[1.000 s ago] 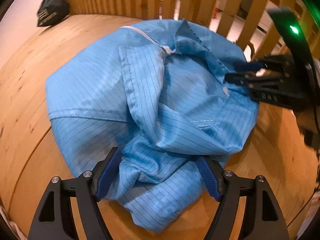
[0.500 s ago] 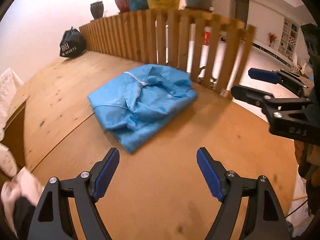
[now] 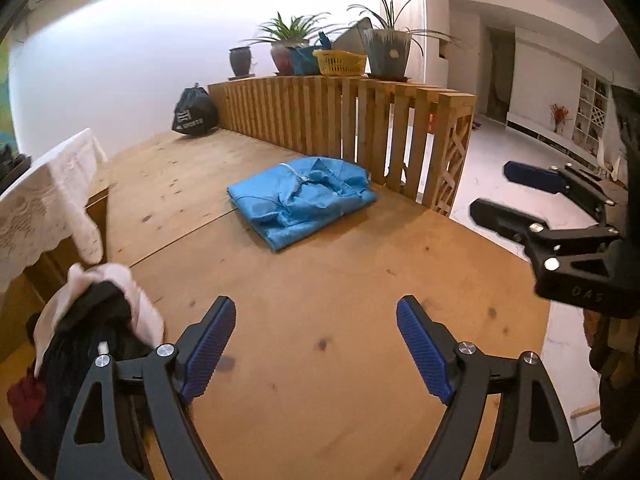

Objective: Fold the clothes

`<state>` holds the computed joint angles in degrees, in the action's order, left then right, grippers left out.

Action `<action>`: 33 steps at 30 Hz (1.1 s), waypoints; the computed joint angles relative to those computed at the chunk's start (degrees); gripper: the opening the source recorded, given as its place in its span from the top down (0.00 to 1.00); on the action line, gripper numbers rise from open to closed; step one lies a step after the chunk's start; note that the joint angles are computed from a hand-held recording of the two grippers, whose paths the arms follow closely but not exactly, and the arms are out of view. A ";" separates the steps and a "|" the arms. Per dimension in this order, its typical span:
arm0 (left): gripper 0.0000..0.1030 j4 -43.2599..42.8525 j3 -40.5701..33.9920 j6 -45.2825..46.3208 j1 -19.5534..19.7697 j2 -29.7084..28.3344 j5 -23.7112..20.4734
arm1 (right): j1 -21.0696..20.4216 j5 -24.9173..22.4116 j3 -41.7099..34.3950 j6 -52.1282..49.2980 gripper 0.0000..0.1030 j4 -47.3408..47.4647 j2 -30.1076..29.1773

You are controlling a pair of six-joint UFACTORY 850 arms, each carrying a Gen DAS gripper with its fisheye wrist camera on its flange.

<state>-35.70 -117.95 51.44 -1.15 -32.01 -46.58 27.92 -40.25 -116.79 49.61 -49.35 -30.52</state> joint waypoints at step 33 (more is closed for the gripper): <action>0.21 -8.54 35.42 11.83 5.11 26.82 4.42 | 11.07 -3.90 21.10 19.93 0.30 -7.39 13.48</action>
<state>-44.24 -82.53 63.27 3.96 -5.19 -42.16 38.99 -44.15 -95.69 69.54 -56.74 -17.04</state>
